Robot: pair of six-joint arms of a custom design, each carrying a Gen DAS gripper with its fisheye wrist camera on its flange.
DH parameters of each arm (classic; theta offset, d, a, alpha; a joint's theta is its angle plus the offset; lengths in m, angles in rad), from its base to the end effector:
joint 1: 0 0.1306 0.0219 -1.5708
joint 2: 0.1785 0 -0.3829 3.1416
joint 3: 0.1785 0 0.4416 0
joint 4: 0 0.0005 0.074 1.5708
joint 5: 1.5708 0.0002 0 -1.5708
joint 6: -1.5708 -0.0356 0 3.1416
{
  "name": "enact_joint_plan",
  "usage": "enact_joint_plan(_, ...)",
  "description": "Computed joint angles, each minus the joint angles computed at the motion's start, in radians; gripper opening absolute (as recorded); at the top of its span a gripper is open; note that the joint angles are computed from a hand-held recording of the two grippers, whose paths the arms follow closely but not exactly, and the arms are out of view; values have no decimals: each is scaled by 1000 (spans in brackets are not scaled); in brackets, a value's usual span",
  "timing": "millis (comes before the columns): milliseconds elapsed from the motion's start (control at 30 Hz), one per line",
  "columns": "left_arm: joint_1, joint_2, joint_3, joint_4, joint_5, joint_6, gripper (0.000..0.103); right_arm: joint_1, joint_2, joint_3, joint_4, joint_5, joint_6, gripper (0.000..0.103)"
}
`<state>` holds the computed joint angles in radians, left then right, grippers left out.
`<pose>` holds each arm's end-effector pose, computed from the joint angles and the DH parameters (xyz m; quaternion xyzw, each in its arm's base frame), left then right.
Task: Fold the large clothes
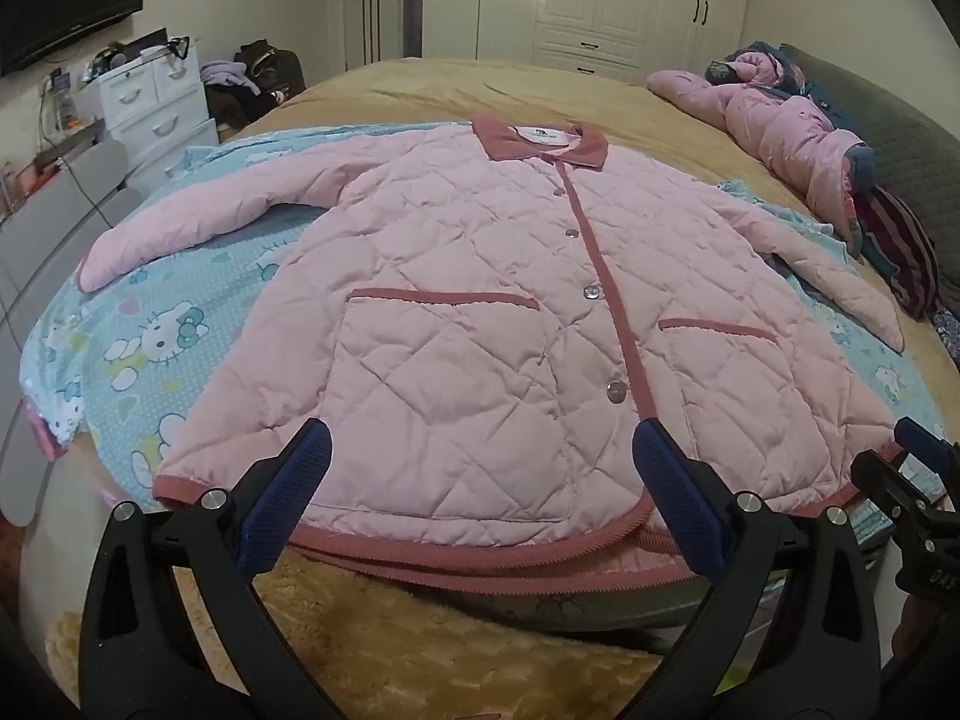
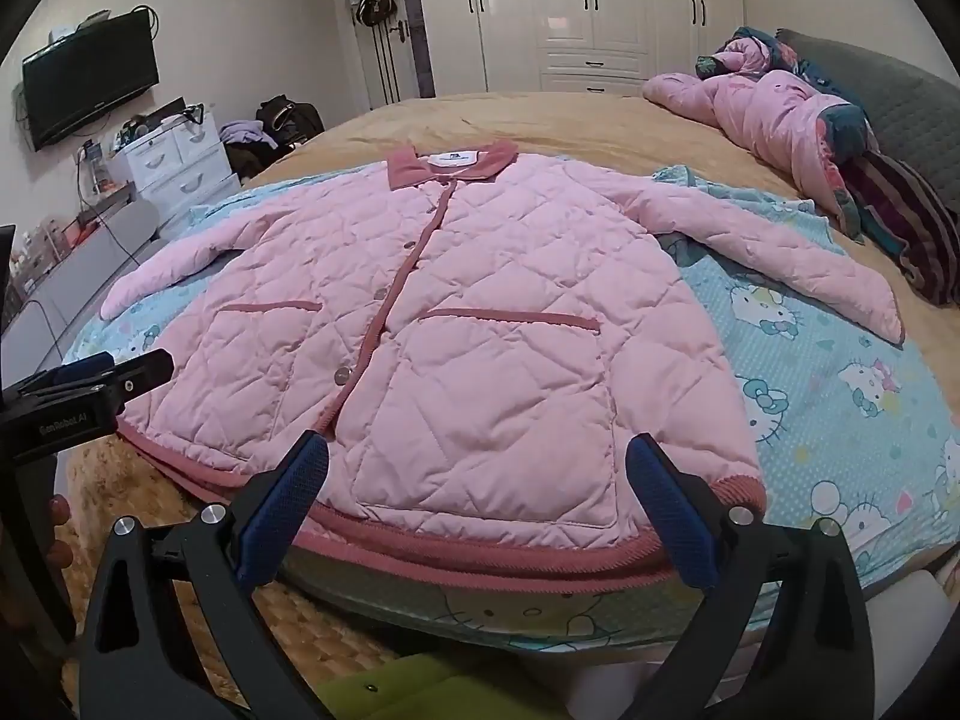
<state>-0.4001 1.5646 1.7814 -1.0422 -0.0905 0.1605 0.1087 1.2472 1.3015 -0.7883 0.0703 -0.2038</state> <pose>0.5471 -0.2284 0.5223 0.0948 0.9257 -0.0602 0.3612 0.4861 0.0500 0.4599 0.0577 0.9115 0.0315 0.4061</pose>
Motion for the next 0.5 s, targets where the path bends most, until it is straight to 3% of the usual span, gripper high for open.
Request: enact_joint_plan(500,2,-19,-18,7,1,2,94,13,3,3,-6,1,14,99)
